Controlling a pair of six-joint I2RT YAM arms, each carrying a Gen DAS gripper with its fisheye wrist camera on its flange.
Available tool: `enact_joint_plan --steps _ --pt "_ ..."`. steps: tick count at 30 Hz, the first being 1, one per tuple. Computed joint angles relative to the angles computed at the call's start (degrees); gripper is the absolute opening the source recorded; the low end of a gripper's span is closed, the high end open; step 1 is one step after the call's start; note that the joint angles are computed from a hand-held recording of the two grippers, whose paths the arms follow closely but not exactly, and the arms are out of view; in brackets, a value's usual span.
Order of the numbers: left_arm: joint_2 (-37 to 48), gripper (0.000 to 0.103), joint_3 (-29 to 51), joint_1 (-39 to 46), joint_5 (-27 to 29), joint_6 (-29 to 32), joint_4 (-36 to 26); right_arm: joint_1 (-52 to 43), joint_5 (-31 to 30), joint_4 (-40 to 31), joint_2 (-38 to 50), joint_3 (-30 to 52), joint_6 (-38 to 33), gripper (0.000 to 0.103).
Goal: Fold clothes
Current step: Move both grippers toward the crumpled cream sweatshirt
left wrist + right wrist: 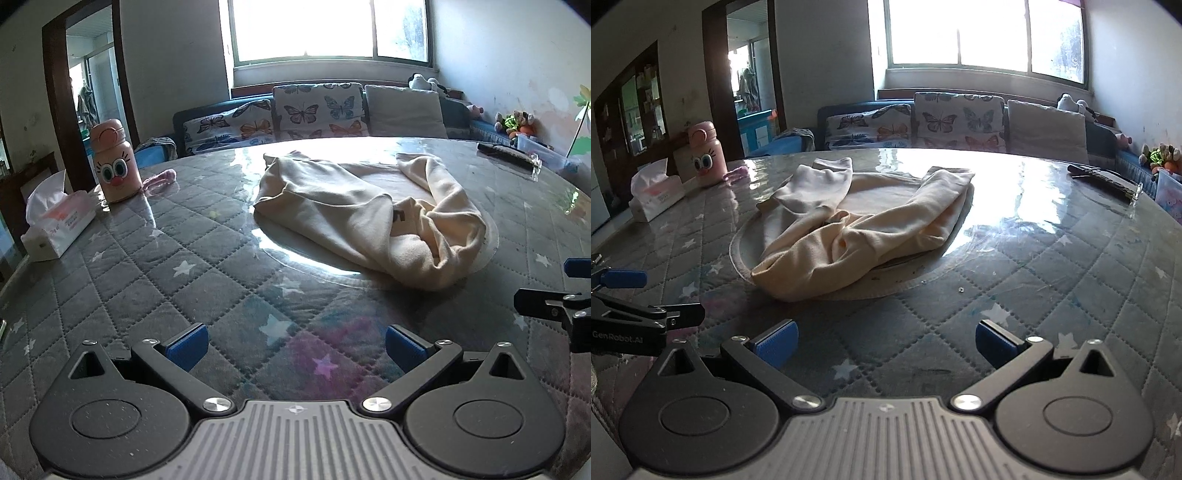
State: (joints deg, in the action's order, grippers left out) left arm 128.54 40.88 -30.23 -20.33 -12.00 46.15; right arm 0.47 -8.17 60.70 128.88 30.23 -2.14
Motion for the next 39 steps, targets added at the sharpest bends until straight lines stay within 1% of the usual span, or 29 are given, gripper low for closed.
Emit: enact_joint_plan --steps 12,15,16,29,39 --pt "-1.65 0.103 -0.22 -3.87 -4.65 -4.59 -3.67 0.18 0.2 1.84 -0.4 -2.01 -0.11 0.103" --pt "-2.77 0.103 -2.92 -1.2 -0.09 -0.25 -0.93 0.45 0.11 2.1 -0.47 -2.33 -0.2 0.103" --pt "-2.64 0.103 -2.85 -1.17 0.07 -0.14 -0.94 0.55 0.1 2.2 -0.46 -2.43 -0.15 0.103" --pt "-1.41 0.103 -1.62 -2.1 -1.12 -1.49 -1.91 1.33 0.21 2.59 -0.73 -2.93 0.17 0.103" --pt "-0.9 0.103 -0.55 -2.45 -1.52 -2.1 -3.03 1.96 0.37 1.57 -0.42 -2.13 0.1 0.103"
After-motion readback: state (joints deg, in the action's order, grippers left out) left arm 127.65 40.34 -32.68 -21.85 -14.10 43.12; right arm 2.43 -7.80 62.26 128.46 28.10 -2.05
